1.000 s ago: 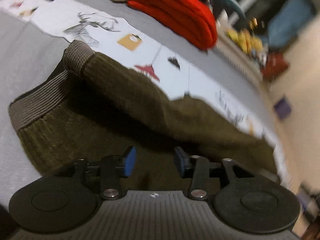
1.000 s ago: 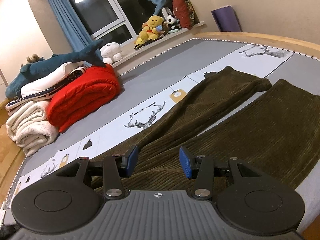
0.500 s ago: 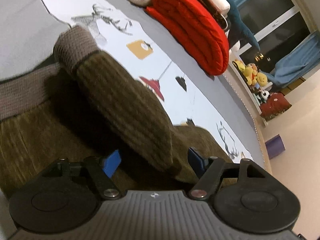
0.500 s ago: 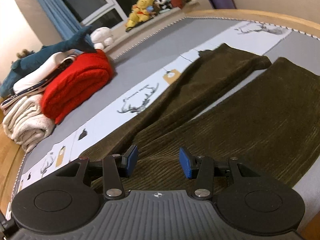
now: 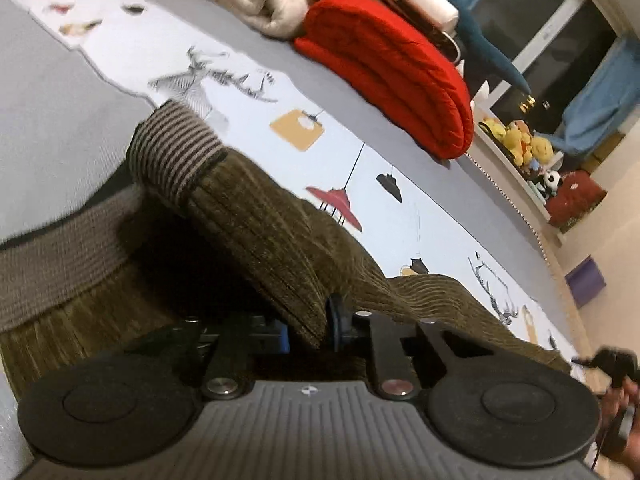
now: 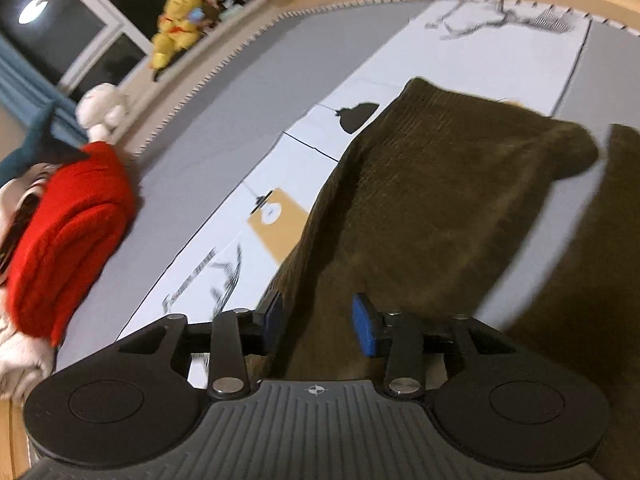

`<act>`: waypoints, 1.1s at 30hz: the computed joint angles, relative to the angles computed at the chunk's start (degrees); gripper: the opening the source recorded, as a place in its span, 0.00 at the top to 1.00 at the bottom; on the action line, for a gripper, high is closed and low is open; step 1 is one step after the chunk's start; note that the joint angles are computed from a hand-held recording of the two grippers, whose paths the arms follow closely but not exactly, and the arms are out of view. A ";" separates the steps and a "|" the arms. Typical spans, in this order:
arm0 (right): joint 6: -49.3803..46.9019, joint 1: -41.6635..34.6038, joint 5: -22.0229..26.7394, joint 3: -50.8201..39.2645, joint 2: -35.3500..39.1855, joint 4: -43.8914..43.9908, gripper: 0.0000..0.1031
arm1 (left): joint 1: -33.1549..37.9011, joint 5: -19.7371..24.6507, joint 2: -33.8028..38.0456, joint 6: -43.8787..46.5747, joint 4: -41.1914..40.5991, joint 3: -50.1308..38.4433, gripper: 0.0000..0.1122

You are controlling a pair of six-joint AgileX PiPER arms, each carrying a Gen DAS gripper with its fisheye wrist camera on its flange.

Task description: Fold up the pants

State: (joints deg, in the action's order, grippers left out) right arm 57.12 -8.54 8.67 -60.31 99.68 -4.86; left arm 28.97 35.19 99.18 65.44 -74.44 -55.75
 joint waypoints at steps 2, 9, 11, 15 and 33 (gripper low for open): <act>-6.86 -0.97 1.17 -5.24 4.84 7.80 0.52 | -0.38 -1.00 -0.66 1.29 -0.64 0.56 0.84; -1.80 -0.74 8.26 -18.10 15.23 4.18 0.53 | -0.83 -1.96 -1.70 2.41 1.43 0.69 0.84; 0.98 -0.53 9.17 -18.29 14.59 1.12 0.91 | -0.54 -0.72 -1.06 -3.71 6.26 -1.74 0.85; 4.21 -0.39 7.76 -12.10 6.84 -3.29 0.97 | -0.64 3.31 -1.52 -22.45 19.70 -8.70 0.88; 41.52 17.63 27.81 42.74 -58.73 -14.23 0.93 | 4.57 24.01 -10.79 -52.87 58.61 -19.99 0.64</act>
State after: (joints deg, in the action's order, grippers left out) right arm 98.64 9.09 36.48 -17.57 40.95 -19.09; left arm 33.53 59.20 88.38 12.57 -15.83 -75.75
